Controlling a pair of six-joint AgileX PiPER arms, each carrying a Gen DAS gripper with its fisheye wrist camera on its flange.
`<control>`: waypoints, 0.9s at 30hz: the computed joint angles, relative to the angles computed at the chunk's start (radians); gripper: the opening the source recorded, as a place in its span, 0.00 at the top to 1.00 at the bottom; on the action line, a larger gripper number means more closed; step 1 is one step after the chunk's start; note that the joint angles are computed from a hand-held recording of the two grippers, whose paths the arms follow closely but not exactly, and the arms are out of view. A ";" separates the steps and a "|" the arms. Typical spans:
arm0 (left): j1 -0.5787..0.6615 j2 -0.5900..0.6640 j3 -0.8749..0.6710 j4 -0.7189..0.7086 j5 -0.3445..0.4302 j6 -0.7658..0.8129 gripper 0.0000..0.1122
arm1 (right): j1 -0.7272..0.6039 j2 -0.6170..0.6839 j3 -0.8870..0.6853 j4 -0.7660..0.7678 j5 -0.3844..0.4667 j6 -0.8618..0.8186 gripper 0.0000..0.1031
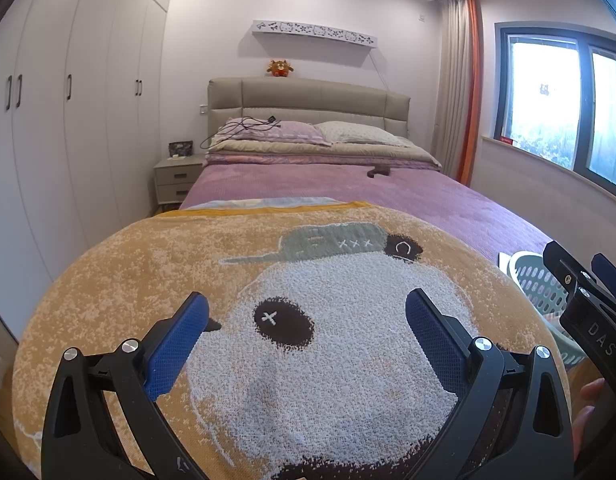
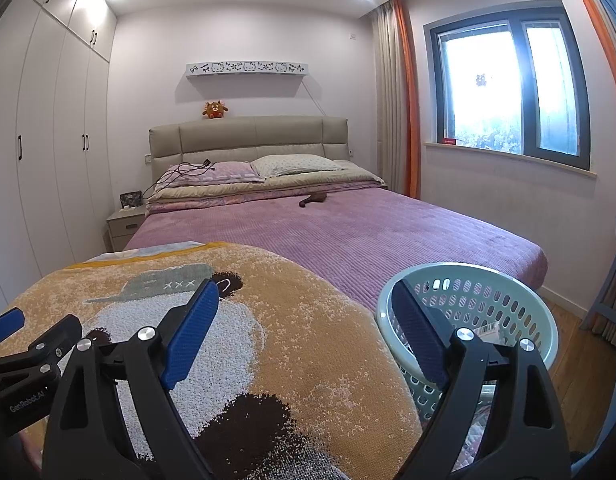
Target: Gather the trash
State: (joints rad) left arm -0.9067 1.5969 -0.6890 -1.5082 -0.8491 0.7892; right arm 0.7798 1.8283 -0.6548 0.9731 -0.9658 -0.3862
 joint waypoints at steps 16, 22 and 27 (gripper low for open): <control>0.000 -0.001 0.001 0.001 0.000 0.001 0.15 | 0.006 -0.001 -0.005 0.014 0.002 -0.011 0.19; 0.000 -0.001 0.001 0.000 0.000 0.001 0.15 | 0.006 -0.001 -0.005 0.014 0.001 -0.011 0.19; 0.000 -0.001 0.000 0.000 -0.001 0.002 0.15 | 0.008 -0.002 -0.004 0.015 0.001 -0.011 0.19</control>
State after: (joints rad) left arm -0.9071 1.5961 -0.6889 -1.5084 -0.8496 0.7915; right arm 0.7879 1.8266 -0.6591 0.9886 -0.9645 -0.3976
